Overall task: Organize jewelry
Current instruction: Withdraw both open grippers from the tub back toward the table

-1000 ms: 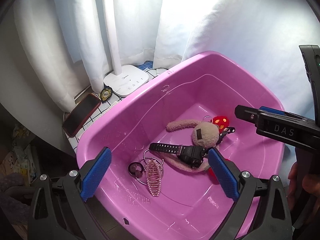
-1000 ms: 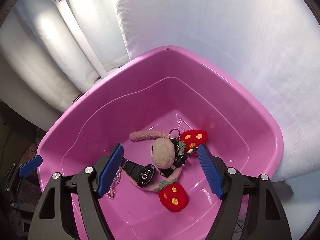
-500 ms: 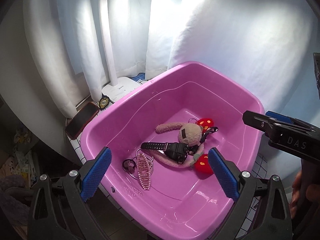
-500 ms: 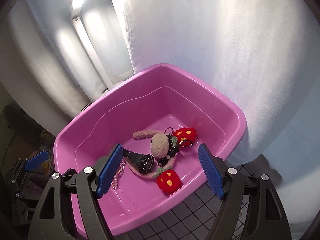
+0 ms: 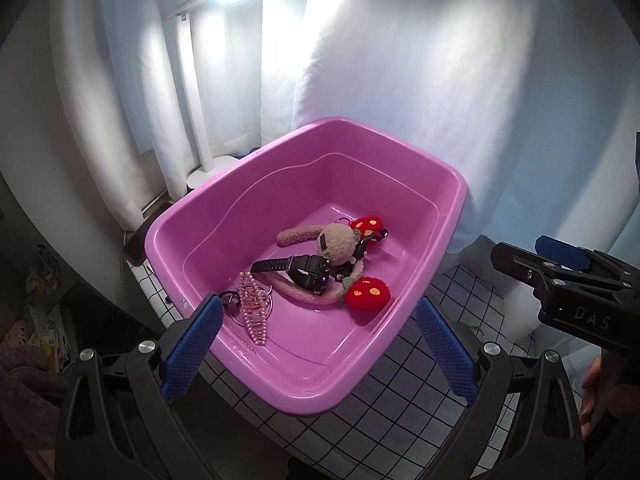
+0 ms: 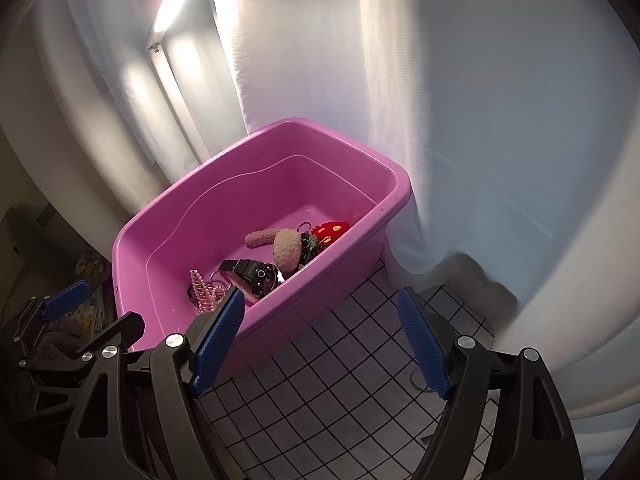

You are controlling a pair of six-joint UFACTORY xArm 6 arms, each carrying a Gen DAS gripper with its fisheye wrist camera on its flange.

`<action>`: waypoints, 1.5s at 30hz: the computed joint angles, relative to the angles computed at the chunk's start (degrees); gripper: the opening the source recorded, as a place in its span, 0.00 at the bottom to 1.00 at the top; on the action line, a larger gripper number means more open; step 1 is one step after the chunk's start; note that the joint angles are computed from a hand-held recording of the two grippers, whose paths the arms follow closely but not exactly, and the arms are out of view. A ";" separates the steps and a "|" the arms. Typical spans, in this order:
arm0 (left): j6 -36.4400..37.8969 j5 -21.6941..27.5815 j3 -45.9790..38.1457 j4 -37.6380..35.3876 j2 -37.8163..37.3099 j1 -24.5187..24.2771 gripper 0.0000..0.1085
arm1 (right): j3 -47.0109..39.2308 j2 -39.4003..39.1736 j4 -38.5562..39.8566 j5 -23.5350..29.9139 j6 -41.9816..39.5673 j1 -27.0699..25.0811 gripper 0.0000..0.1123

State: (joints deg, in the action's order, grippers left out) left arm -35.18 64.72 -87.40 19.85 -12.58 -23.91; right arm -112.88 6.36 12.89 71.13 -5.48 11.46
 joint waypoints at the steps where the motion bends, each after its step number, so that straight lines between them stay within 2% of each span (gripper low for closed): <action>1: -0.25 0.21 0.08 0.27 -0.25 -0.73 0.88 | 1.75 -1.44 0.15 -0.33 -0.21 -0.42 0.67; 13: -3.78 0.94 2.32 2.52 -2.47 -8.41 0.88 | 19.36 -15.99 1.72 -3.27 -2.53 -5.79 0.67; 24: -4.24 -1.99 5.58 2.40 -1.63 -12.67 0.88 | 36.25 -28.83 2.51 -5.71 -1.93 -11.71 0.67; 34: 1.02 -6.55 7.60 -0.37 3.02 -13.36 0.88 | 50.34 -36.68 1.09 -8.24 2.48 -16.86 0.67; 40: 6.24 -9.74 7.05 -2.70 7.86 -12.83 0.88 | 55.95 -37.55 -1.24 -10.67 7.35 -16.40 0.67; 45: 9.09 -14.29 7.31 -2.33 11.89 -12.60 0.88 | 60.56 -37.66 -2.76 -15.57 13.20 -15.09 0.67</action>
State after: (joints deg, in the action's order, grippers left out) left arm -26.09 50.43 -80.09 17.53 -0.70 -36.51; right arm -52.32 -31.31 10.13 55.56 7.72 -3.63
